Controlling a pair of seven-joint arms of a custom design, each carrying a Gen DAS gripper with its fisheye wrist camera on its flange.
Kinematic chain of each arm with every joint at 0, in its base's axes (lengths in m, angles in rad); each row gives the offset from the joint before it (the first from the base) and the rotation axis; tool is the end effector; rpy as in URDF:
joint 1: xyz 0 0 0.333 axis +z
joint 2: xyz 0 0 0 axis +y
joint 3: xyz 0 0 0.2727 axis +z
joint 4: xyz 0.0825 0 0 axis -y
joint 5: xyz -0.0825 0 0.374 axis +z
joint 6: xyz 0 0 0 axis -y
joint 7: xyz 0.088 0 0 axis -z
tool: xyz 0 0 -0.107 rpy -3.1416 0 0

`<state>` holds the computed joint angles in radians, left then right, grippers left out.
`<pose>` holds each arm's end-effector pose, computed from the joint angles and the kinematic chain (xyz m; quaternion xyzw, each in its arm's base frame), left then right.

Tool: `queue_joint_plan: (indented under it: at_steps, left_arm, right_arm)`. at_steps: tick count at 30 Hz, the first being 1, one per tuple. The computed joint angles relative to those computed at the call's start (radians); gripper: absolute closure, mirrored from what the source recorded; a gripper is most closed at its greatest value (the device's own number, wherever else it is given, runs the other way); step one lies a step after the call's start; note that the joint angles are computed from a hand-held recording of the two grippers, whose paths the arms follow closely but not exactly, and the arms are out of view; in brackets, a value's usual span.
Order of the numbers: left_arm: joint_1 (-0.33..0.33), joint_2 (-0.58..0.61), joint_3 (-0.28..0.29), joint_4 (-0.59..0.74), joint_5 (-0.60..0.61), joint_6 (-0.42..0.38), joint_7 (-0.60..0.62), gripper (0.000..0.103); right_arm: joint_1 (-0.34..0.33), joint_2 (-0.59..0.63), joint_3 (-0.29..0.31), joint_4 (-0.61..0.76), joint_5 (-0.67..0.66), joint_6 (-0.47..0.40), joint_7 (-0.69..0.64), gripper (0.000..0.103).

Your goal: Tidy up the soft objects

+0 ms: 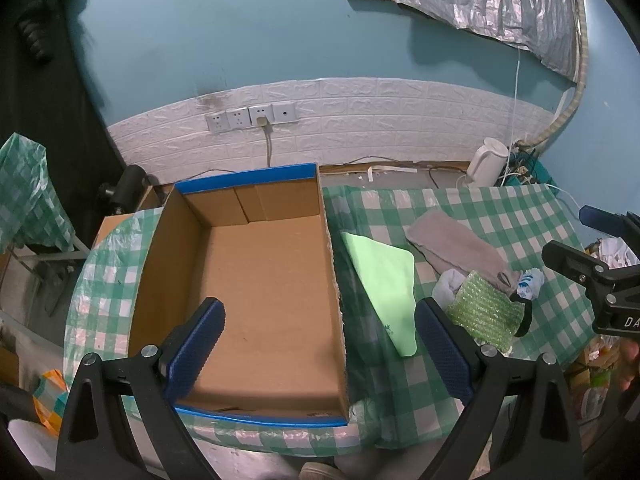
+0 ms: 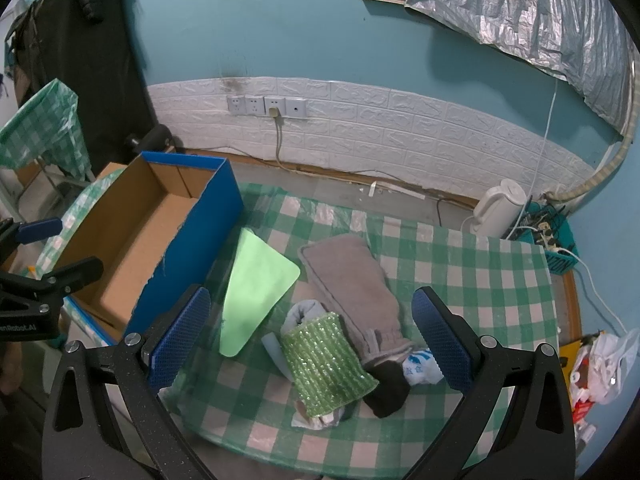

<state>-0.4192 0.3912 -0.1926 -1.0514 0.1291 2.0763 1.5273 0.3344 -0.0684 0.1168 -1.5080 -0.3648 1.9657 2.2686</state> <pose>0.5730 -0.3537 0.6526 -0.4615 0.8291 -0.2680 0.1666 0.5066 0.2228 0.6972 -0.6029 0.7332 -0.2330 0.2113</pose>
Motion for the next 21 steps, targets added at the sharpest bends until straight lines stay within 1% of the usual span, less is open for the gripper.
queue_joint_plan:
  at_steps: [4,11,14,17,21]
  left_arm:
    - [0.000,-0.001,0.000,-0.002,-0.001,0.000,-0.002,0.006]
    - [-0.006,0.000,-0.003,-0.007,0.001,-0.007,-0.013,0.006]
    - [-0.015,0.037,-0.001,0.045,0.002,-0.042,-0.020,0.006]
    - [-0.033,0.086,0.005,0.116,0.009,-0.091,-0.027,0.006]
    - [-0.060,0.136,0.014,0.190,0.023,-0.136,-0.023,0.006]
  right_arm:
    - [0.000,0.002,0.000,0.003,-0.001,-0.003,0.000,0.002]
    - [-0.006,-0.033,-0.002,-0.050,0.001,0.011,0.005,0.002]
    - [-0.014,-0.054,-0.005,-0.078,0.007,0.012,0.006,0.002]
    - [-0.025,-0.066,-0.008,-0.090,0.012,0.002,0.006,0.002]
    - [-0.040,-0.091,-0.012,-0.122,0.018,-0.006,0.015,0.002]
